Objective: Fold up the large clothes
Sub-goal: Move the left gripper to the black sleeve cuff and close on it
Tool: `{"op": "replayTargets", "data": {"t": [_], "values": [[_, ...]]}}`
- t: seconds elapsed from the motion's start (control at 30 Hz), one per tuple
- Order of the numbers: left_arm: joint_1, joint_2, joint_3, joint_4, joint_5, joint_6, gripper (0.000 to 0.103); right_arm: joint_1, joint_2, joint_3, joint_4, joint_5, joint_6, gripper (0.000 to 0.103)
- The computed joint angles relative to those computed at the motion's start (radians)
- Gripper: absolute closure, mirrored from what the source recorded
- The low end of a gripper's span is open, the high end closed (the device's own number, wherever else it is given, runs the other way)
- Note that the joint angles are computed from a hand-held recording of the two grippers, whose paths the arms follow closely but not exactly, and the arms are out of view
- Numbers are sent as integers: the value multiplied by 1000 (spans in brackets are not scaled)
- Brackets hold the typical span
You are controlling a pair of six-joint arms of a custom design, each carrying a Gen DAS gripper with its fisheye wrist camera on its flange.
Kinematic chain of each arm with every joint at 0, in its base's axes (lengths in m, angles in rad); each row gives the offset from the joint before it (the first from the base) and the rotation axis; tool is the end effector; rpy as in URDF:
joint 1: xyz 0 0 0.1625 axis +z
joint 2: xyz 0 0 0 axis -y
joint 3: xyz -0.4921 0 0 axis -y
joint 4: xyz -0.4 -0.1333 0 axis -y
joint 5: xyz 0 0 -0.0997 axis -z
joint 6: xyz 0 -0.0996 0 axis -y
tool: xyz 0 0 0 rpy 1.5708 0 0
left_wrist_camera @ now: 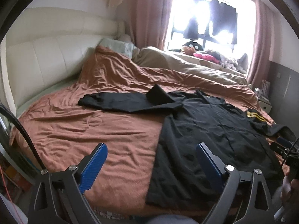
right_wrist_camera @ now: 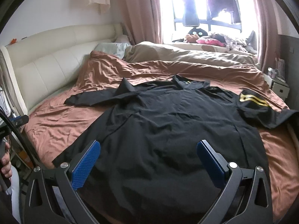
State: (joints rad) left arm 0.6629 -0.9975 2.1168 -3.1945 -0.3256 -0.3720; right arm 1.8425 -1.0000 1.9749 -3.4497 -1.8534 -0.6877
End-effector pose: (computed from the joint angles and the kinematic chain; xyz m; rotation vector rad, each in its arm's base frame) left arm -0.2888 -0.5143 0.2363 0.1776 2.0829 -1.3061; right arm 0.2700 -0.5759 0.2647 0.9894 -2.2718 1.1017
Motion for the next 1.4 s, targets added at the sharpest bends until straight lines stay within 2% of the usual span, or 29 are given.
{"op": "replayTargets", "data": {"t": [0.1,0.27,0.33,0.43,0.53,0.6,0.7,0.8,0.93,1.07,1.13,1.27,1.4], "values": [[43,-1,-39,-4,-24,31,11,-2,29,-54,25,9,-5,0],[119,-9,-123,12,-66,76,21,-3,89,-160,76,27,1,0],[152,-12,-166,22,-88,91,23,-5,111,-204,110,34,2,6],[201,-8,-234,60,-120,110,27,-11,146,-281,181,46,24,10],[244,-5,-290,99,-154,105,28,-18,170,-346,257,55,42,17],[278,4,-336,128,-175,98,28,-16,193,-408,328,30,45,20],[329,17,-394,155,-224,83,29,-13,224,-494,410,10,54,20],[375,34,-452,199,-263,54,35,-9,262,-583,478,-9,70,20],[438,57,-530,274,-319,-15,35,0,321,-693,548,-28,81,21],[488,87,-602,340,-339,-49,35,3,406,-837,638,-53,76,30],[514,97,-632,370,-356,-76,40,1,453,-918,698,-49,96,36],[552,118,-683,405,-367,-93,40,1,560,-1096,811,-47,116,41],[591,141,-737,446,-381,-115,41,0,703,-1352,973,-54,157,43]]}}
